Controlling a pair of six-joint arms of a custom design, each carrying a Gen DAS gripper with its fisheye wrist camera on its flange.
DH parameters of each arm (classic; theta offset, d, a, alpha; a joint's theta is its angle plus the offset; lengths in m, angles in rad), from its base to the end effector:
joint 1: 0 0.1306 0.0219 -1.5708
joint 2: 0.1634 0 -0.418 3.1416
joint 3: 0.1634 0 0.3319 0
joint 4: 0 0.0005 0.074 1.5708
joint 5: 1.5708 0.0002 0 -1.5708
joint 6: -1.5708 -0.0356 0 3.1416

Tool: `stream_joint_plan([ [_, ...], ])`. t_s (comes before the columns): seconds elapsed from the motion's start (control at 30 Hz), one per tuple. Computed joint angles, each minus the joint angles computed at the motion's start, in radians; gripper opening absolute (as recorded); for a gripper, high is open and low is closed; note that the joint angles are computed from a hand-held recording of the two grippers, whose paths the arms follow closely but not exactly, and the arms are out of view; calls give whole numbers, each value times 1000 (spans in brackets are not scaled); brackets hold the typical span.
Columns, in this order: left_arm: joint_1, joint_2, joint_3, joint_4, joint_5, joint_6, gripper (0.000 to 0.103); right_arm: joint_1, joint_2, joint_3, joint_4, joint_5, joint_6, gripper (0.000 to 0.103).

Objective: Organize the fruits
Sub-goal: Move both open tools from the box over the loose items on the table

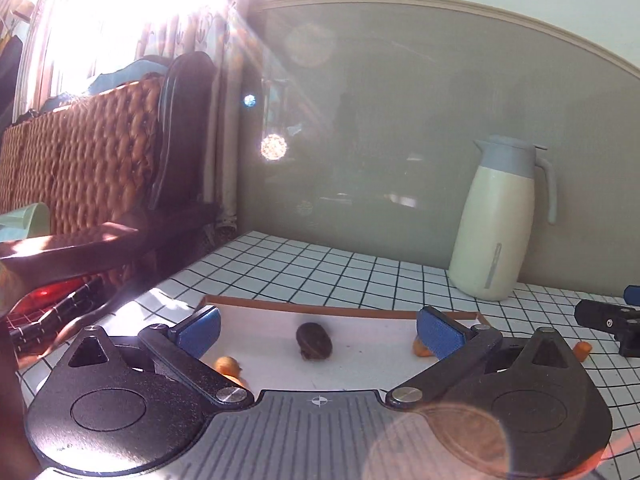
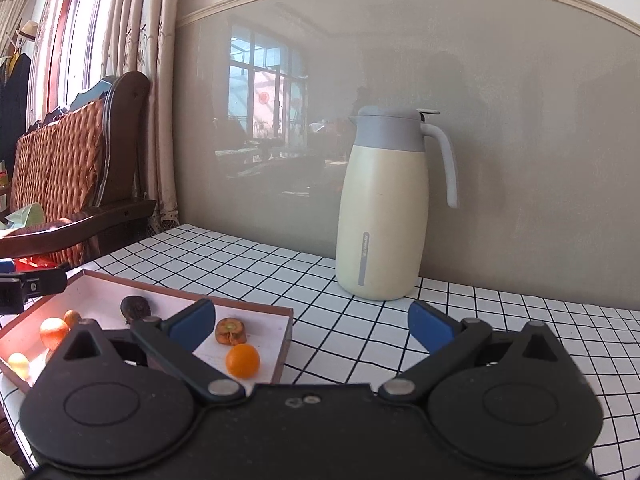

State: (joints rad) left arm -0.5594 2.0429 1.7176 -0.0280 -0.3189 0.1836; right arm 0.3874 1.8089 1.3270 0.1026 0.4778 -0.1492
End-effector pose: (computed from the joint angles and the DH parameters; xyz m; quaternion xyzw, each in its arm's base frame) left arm 0.5867 -0.3548 0.3234 0.0621 0.8127 -0.0836 0.5734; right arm 0.5410 0.2025 0.3222 0.0363 0.8143 -0.0443 0.5776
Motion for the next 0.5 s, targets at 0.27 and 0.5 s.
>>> stream_joint_plan([
  [0.27, -61, 32, 43, 35, 20, -71, 103, -33, -64, -103, 36, 16, -14, 95],
  [0.5, -118, 88, 142, -1, 49, -81, 103, -77, -111, -185, 50, 33, -32, 90],
])
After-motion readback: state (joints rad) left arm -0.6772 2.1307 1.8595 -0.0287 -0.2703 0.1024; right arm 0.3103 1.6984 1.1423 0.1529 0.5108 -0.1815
